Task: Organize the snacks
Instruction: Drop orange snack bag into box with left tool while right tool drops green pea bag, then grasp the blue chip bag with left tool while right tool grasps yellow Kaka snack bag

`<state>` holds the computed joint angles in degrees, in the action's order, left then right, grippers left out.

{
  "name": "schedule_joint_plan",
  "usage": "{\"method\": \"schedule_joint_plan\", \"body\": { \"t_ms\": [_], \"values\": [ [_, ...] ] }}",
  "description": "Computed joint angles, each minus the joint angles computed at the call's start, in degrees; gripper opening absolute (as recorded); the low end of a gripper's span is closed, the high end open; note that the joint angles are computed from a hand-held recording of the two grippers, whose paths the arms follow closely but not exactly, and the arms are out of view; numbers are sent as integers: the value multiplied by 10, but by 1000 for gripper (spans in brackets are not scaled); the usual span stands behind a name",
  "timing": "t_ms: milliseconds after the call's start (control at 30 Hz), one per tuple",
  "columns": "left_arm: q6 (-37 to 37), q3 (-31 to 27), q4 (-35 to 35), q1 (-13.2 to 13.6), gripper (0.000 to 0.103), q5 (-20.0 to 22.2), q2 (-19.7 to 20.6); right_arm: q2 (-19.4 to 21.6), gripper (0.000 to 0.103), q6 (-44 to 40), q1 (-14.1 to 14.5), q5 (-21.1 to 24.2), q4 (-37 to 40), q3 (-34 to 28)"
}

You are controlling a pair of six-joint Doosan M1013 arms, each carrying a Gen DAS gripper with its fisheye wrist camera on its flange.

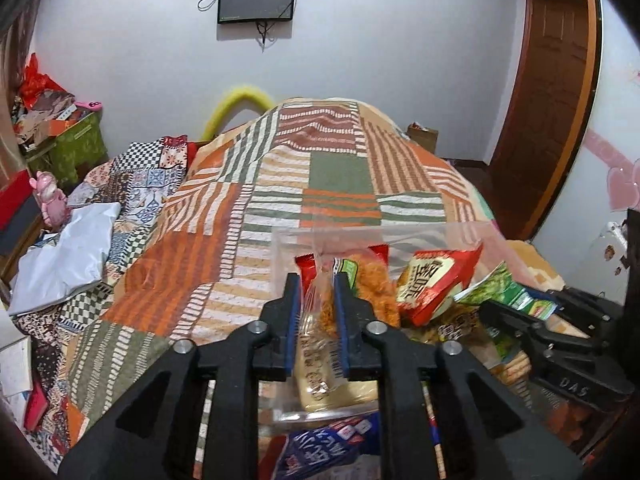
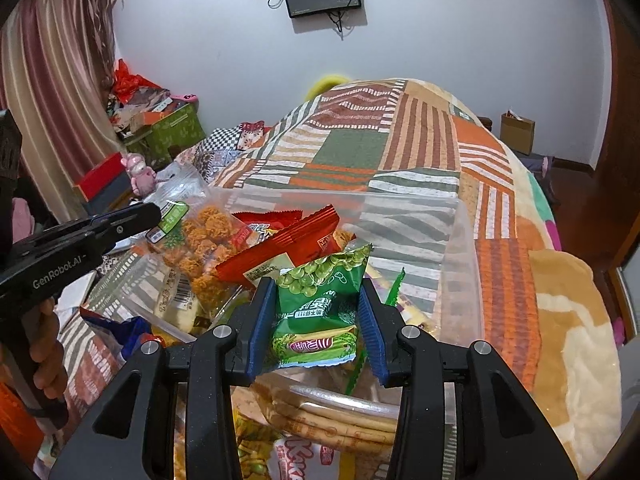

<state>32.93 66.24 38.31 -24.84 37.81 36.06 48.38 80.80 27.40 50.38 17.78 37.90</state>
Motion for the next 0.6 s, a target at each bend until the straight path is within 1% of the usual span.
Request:
{"method": "schedule_joint_plan", "body": {
  "t_ms": [67, 100, 133, 167, 233, 333, 433, 500, 567, 600],
  "values": [
    [2, 3, 0, -1, 29, 7, -1, -1, 42, 3, 0, 5, -5, -1],
    [2, 4, 0, -1, 32, 9, -2, -2, 44, 5, 0, 7, -4, -1],
    [1, 7, 2, -2, 38, 11, -4, -2, 50, 5, -1, 6, -2, 0],
    [0, 9, 5, -3, 43, 13, -5, -7, 54, 4, -1, -1, 1, 8],
    [-7, 15, 16, -5, 48, 16, -9, -11, 56, 5, -2, -3, -1, 11],
    [-22, 27, 27, -7, 56, 18, -17, -18, 56, 5, -3, -7, 0, 19],
    [-30, 35, 30, -7, 59, 14, -24, -25, 57, 4, -4, -12, 4, 29],
    [-36, 41, 35, -9, 62, 12, -30, -34, 60, 0, -5, -20, 6, 42],
    [-47, 49, 44, -11, 66, 9, -36, -43, 65, -2, -4, -31, 5, 55],
    [-50, 53, 47, -13, 67, 8, -40, -49, 65, -6, -4, -37, 5, 63]
  ]
}}
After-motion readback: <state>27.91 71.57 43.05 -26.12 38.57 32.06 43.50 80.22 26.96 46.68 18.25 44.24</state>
